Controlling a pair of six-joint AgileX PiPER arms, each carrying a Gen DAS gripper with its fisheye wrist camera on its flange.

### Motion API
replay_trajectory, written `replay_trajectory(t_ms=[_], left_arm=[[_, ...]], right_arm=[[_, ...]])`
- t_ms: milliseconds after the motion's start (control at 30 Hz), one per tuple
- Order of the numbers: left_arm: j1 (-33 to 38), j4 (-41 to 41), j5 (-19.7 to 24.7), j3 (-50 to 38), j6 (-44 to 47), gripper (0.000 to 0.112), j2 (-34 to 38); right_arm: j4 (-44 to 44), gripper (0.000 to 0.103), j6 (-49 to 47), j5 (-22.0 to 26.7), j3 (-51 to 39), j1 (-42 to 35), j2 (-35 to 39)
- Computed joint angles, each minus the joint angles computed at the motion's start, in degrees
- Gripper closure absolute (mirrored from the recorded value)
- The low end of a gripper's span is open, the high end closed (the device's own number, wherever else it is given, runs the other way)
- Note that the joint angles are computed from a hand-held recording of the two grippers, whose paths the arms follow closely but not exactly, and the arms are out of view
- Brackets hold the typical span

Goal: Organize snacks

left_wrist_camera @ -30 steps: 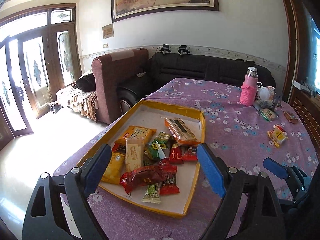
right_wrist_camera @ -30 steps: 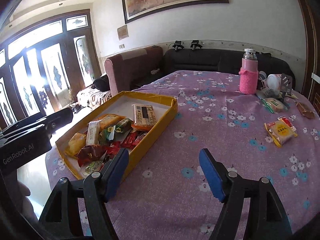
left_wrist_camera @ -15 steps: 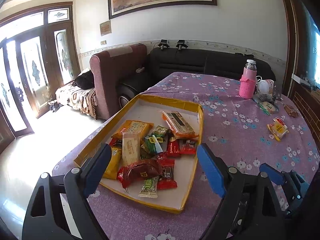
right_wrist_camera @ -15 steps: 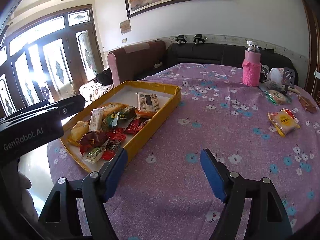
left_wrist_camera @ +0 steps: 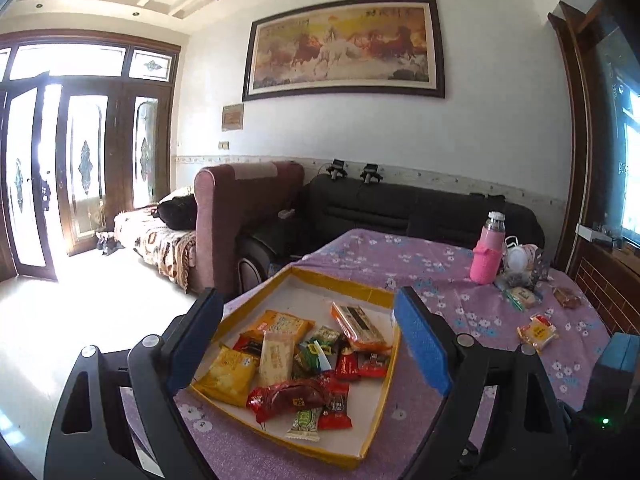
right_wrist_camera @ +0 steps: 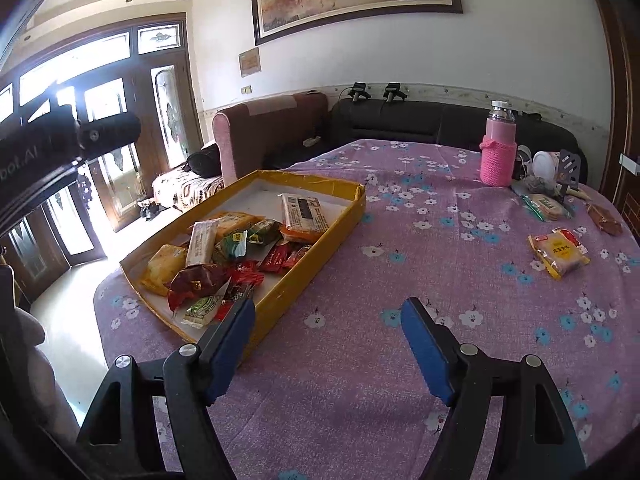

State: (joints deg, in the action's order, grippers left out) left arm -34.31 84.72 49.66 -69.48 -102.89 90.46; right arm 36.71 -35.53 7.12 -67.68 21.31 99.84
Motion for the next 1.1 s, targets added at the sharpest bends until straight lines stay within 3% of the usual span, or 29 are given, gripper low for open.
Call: replay_trajectory(t_ms=[100,200,300,400,567,700,900,1100], left_arm=[[-2.23,4.0,6.58,1.63,-2.92,0.009,-2.05],[-3.17,6.41,10.07,4.17,-7.69,0.009,-5.16],[-1.37,3.17,7.24,5.9,-10.12,0.009,-7.05],[2.21,-1.87,1.8,5.15,-6.77,0.009,-5.58],[6.26,-10.96,-5.88,-0.24,3.75,0.009,-0.24],[6.71,-25.87,-8.76,-8.96,19.42,0.009,5.88],[1.8,-33.38,-4.2,-23.8,33.04,0.009,16.52],[-1.43,-42.31,1.55,-44.15,47.78,0.009,29.95]], right_arm=[[0.15,0.026,0.24,0.08,0.34,0.57,-0.29],[3.98,0.026,-3.67,-0.34,1.14,1.11,-0.8],[10.09,0.026,-10.57,0.01,1.57,1.55,-1.23],[19.72,0.026,-22.05,0.47,2.69,2.11,-1.89],[20.74,0.026,-25.56,1.72,3.33,2.28,-1.76],[15.22,0.026,-18.8,2.25,2.9,-0.26,-2.7],[12.92,0.023,-13.51,7.99,0.01,-10.92,-3.13],[8.26,0.021,-7.53,13.27,-5.29,-22.58,0.58]])
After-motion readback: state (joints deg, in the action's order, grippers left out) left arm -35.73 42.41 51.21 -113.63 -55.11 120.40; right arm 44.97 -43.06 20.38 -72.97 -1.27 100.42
